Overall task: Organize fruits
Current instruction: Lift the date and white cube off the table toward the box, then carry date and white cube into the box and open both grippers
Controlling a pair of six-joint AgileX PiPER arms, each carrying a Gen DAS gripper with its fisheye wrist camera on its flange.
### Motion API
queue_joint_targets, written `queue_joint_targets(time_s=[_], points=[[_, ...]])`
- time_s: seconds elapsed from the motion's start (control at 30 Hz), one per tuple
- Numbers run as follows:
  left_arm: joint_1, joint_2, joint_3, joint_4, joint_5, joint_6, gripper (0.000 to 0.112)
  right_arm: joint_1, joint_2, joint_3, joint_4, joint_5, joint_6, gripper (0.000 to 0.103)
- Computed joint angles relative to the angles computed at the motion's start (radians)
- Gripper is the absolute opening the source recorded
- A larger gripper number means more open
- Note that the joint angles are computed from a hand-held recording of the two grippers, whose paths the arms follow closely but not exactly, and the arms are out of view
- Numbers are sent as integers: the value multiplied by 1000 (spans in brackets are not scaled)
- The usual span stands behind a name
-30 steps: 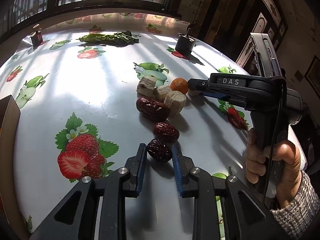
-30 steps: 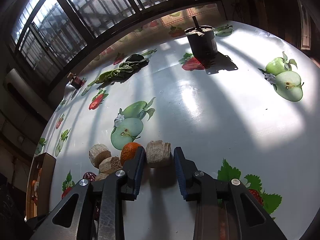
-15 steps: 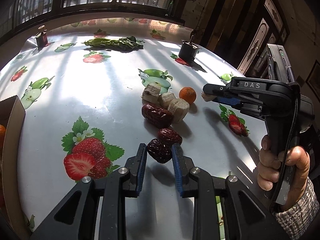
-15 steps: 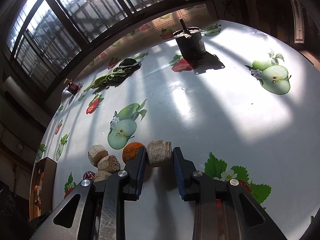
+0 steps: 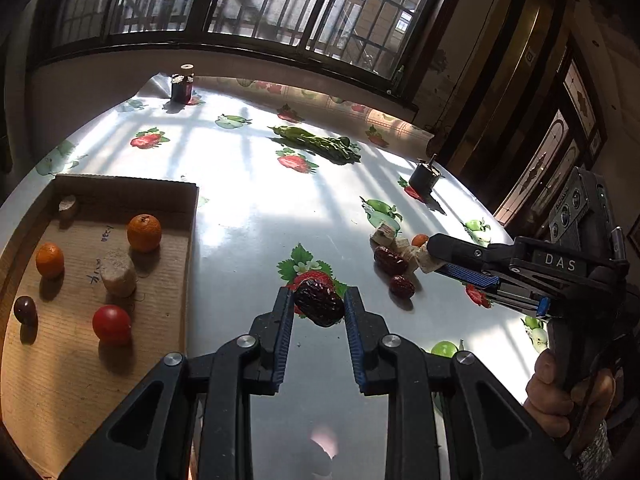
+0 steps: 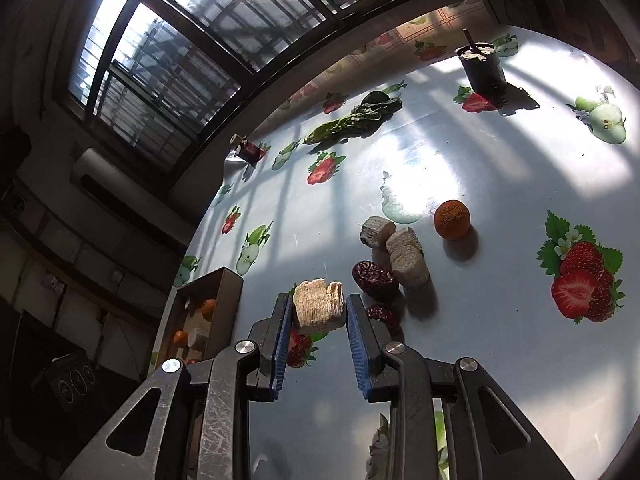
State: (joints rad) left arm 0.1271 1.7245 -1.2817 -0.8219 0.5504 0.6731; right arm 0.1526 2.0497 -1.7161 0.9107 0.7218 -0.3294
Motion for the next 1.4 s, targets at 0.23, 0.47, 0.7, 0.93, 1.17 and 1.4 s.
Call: queue_joint_targets(time_s=[0.23,0.47,0.7,0.93,1.17,1.4], points=[[220,6,-16,277,-33,-235,25,235,94,-172,-25,57,19,30],[326,107,-72,396,16,-360,25,418,342,-581,-332,200,278,30],[350,122,-64,350,25,-318,26,517,496,-828,-539,312,402,30],[337,51,-10,403,-37,-362,52,558,421,-713,-629,217,410,43],[260,-81,80,770,-150,-701,81,549,206,-336,-640,-32,428,54],[175,-190,147,973,-176,-871,83,506,84,-131,-582,-153,408,55]])
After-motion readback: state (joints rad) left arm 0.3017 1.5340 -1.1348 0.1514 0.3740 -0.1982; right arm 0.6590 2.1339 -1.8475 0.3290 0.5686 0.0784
